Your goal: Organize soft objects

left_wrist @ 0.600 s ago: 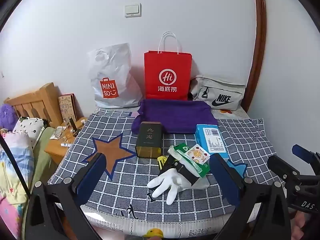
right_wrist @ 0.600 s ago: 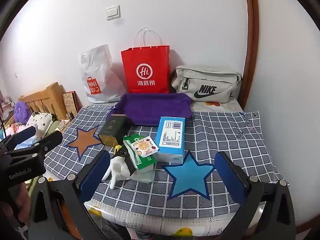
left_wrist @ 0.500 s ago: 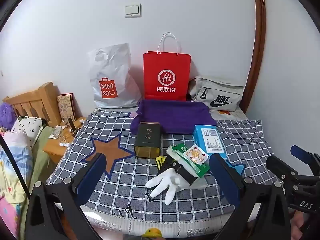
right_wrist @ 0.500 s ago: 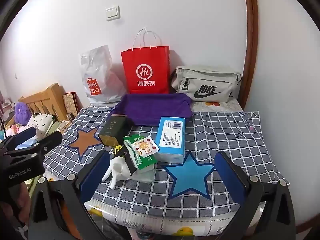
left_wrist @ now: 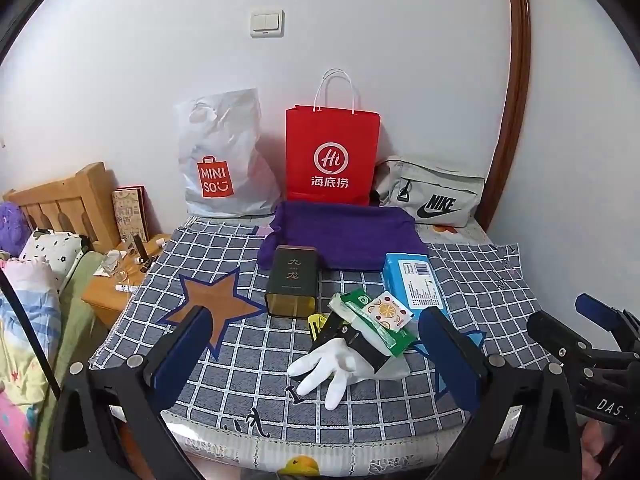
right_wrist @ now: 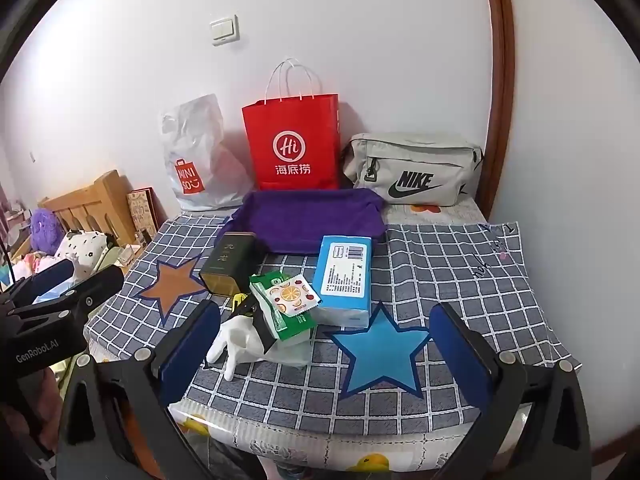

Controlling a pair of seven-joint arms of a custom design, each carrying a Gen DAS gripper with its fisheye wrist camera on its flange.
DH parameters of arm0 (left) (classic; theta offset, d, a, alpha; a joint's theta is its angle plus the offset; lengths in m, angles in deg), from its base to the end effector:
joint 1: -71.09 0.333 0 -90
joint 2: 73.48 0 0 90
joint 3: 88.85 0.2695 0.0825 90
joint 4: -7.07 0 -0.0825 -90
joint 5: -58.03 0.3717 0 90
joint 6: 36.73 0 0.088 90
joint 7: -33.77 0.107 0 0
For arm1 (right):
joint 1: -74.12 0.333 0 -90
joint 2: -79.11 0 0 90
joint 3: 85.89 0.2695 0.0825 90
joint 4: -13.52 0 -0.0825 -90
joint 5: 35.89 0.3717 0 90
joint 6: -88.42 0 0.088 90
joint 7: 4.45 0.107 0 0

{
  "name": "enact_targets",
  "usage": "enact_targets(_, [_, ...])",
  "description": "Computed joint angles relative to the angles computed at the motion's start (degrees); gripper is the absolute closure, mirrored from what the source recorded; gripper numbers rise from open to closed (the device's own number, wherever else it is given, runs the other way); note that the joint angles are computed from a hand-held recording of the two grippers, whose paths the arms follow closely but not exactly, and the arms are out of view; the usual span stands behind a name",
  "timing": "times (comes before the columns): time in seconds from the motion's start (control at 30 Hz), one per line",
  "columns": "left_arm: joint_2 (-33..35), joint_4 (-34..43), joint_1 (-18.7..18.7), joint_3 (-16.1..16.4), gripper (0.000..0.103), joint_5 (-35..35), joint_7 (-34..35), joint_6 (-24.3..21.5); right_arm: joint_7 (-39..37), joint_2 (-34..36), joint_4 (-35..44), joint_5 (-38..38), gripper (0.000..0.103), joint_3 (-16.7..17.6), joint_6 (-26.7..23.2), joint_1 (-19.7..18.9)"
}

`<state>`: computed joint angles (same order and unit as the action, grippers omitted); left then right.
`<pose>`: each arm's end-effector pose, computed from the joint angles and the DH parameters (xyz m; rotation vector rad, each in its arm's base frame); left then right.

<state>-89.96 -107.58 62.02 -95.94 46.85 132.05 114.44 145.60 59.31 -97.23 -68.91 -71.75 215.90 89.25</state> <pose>0.4998 -0.1484 0.6480 -1.4341 1.9750 -1.0284 0.4322 0.2455 0.6578 -1.4223 1.9586 -0.8257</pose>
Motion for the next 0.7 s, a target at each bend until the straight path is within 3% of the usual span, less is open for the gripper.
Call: enact_targets(0.7, [-0.1, 0.2, -0.1, 0.1, 0.0, -0.5, 0.3, 0.1, 0.4, 0.5, 0.4, -0.2, 0.0, 0.0, 0.1, 0.5])
